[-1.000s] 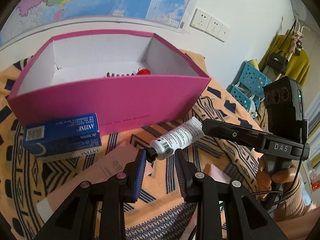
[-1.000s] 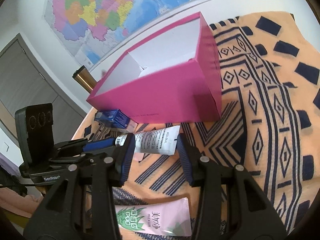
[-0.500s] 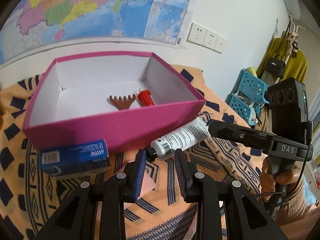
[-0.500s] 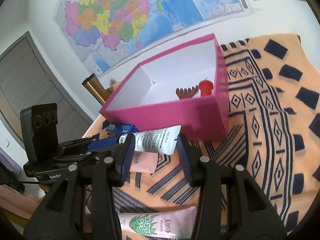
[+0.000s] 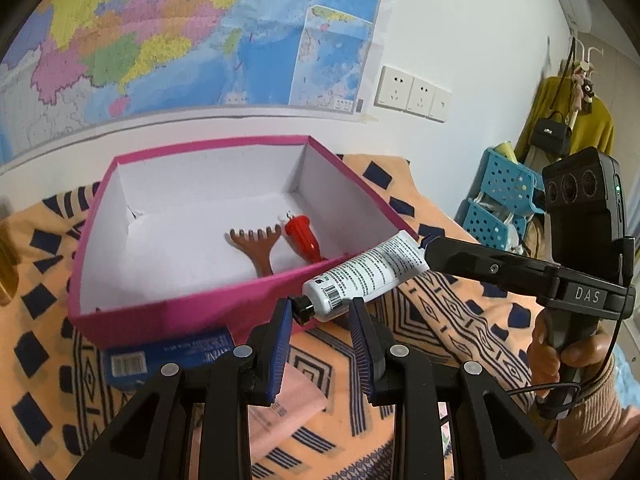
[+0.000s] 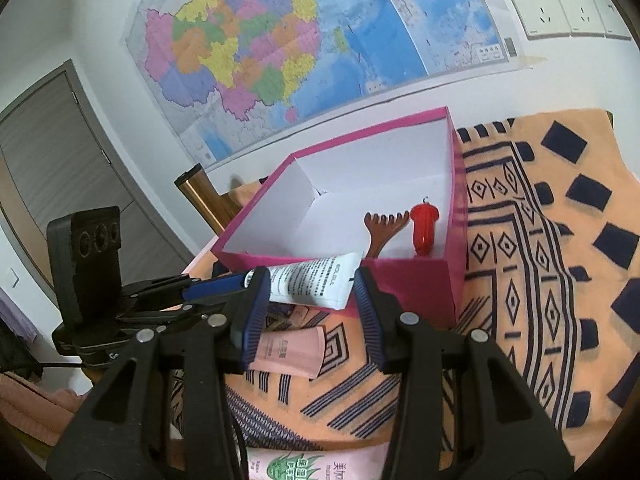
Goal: Organize rigid objects
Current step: 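Carry the white tube with the right tool over the pink box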
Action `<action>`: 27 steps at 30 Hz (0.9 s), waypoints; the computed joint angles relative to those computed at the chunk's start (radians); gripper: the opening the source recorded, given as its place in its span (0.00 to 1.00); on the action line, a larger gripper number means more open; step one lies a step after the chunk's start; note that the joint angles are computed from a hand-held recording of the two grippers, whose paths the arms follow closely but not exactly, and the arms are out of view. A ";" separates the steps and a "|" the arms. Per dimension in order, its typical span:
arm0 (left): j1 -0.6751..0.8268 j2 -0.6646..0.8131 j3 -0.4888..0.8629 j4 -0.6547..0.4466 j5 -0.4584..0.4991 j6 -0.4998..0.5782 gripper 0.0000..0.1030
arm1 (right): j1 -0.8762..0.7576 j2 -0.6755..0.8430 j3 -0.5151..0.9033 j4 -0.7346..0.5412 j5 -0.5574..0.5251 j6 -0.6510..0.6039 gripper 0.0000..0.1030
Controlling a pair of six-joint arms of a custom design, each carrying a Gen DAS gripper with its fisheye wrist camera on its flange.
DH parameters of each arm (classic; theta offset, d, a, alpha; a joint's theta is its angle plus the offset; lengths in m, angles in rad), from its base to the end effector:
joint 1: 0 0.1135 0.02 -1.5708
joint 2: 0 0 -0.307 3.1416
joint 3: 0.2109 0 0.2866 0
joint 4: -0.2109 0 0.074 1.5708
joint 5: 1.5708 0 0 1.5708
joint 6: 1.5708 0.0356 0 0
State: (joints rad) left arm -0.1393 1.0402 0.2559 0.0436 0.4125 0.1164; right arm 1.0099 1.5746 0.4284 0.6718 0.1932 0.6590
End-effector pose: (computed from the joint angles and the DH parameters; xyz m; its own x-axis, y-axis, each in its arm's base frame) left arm 0.1803 -0.0397 0.1509 -0.6149 0.1937 -0.7644 0.4950 0.8494 -0.1830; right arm 0.1591 0.2404 0.1401 -0.6453 0.1024 -0.7570 -0.4364 0.7639 0.4754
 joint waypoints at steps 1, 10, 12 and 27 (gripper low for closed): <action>0.003 0.004 0.006 0.002 0.000 0.002 0.28 | -0.003 -0.001 0.004 -0.003 -0.002 -0.004 0.45; -0.011 0.044 0.052 0.036 -0.036 -0.001 0.28 | -0.043 0.003 0.034 -0.014 -0.033 -0.028 0.45; -0.013 0.059 0.065 0.042 -0.039 -0.001 0.28 | -0.058 0.005 0.036 -0.011 -0.047 -0.029 0.45; -0.057 0.177 0.112 0.107 -0.084 -0.018 0.28 | -0.138 0.037 0.066 -0.030 -0.104 -0.035 0.45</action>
